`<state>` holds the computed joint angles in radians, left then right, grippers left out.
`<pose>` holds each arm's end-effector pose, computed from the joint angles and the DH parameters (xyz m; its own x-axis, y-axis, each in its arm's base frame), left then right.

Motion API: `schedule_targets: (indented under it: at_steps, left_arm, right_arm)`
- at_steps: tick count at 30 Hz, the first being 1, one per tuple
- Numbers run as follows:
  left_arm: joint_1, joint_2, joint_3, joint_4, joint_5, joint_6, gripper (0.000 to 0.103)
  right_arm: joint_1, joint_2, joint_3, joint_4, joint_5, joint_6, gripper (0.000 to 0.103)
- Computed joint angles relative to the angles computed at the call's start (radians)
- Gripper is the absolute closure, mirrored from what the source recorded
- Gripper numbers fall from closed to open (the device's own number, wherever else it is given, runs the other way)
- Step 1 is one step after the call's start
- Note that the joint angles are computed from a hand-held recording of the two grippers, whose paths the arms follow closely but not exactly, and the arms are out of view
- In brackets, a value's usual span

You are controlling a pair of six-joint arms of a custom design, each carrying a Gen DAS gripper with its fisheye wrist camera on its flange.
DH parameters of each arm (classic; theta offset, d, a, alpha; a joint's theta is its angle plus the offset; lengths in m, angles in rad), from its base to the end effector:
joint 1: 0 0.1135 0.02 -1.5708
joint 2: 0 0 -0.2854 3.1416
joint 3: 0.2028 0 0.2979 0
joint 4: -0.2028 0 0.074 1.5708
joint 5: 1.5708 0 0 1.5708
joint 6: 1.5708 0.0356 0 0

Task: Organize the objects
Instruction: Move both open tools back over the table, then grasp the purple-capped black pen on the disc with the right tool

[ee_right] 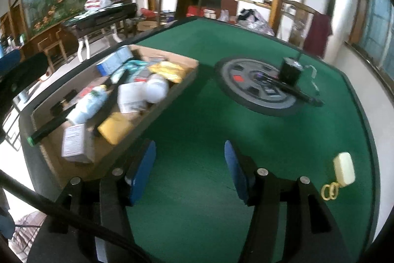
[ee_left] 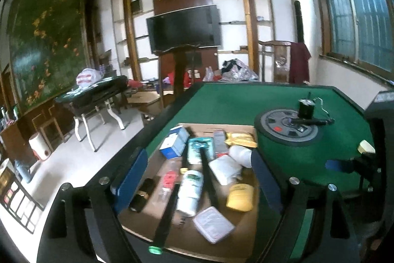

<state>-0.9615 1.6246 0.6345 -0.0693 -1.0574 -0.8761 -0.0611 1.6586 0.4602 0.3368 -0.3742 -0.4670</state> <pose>0.1916 -0.2204 0.1077 -0.4415 -0.0267 -0.8969 -0.2817 0.9531 0.1103 0.2771 -0.0039 0.0665 -0.5950 -0.3834 -0.7064 -0.5024 0.8634 -0.0455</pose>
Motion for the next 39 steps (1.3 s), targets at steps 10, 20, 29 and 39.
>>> schedule_targets:
  at_steps: [10, 20, 29, 39]
  left_arm:
    - [-0.034, 0.137, 0.13, 0.08, 0.117, 0.173, 0.021]
    - [-0.017, 0.187, 0.157, 0.162, 0.271, 0.238, 0.021]
    - [0.039, 0.162, 0.101, 0.218, 0.404, 0.199, 0.021]
    - [0.126, 0.093, -0.004, 0.274, 0.482, 0.21, 0.021]
  right_arm:
    - [-0.257, 0.166, 0.275, -0.201, -0.026, -0.053, 0.046]
    - [-0.446, 0.53, 0.884, -0.594, -0.063, 0.07, 0.046]
    - [-0.238, 0.724, 1.218, -0.77, -0.065, 0.103, 0.046]
    - [-0.085, 0.891, 1.432, -0.821, 0.107, 0.004, 0.048]
